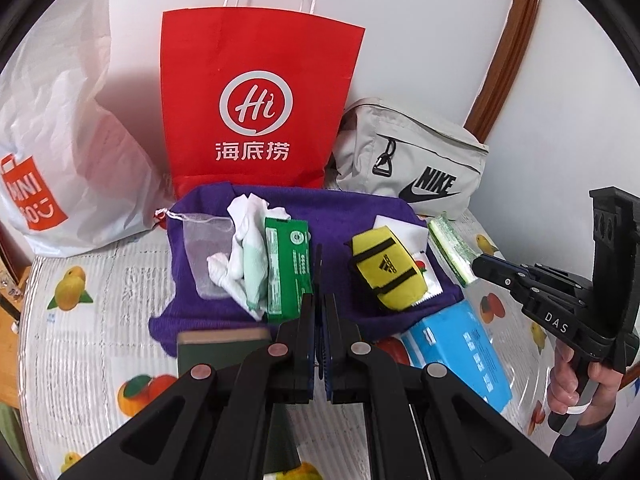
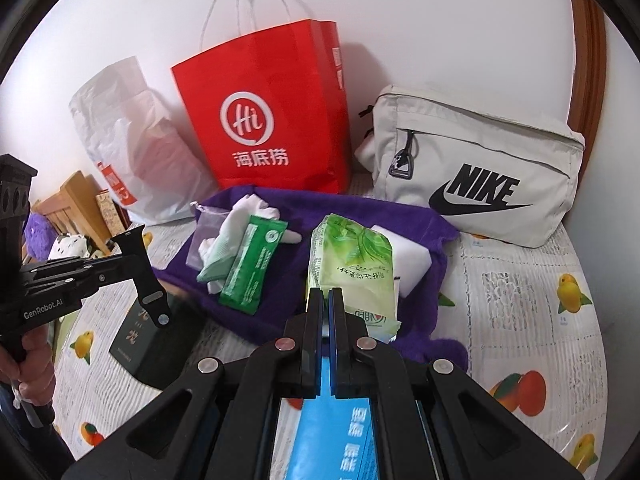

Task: Organize soft objects
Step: 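Carry the wipes packet and black strap over the purple towel with both tools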

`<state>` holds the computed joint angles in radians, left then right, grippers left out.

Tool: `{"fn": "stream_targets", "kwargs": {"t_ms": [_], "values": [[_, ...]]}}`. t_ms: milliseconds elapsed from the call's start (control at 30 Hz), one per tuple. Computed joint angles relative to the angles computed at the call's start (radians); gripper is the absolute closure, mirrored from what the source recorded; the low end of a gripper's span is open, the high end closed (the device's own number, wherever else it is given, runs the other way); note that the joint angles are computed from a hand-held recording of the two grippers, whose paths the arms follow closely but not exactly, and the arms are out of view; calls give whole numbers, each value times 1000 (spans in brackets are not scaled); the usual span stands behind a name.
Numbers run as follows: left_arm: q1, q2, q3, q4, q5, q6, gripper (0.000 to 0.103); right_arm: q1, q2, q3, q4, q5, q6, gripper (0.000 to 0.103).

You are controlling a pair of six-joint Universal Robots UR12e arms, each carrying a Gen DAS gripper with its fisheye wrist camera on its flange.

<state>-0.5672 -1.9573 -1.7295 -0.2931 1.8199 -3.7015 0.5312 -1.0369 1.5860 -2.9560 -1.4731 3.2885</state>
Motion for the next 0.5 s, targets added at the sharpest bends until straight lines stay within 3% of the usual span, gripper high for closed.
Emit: {"fn": "stream_targets", "kwargs": {"t_ms": [500], "values": [[43, -57, 75, -24, -43, 34, 99, -17, 67, -106, 58, -17, -8, 100]]}}
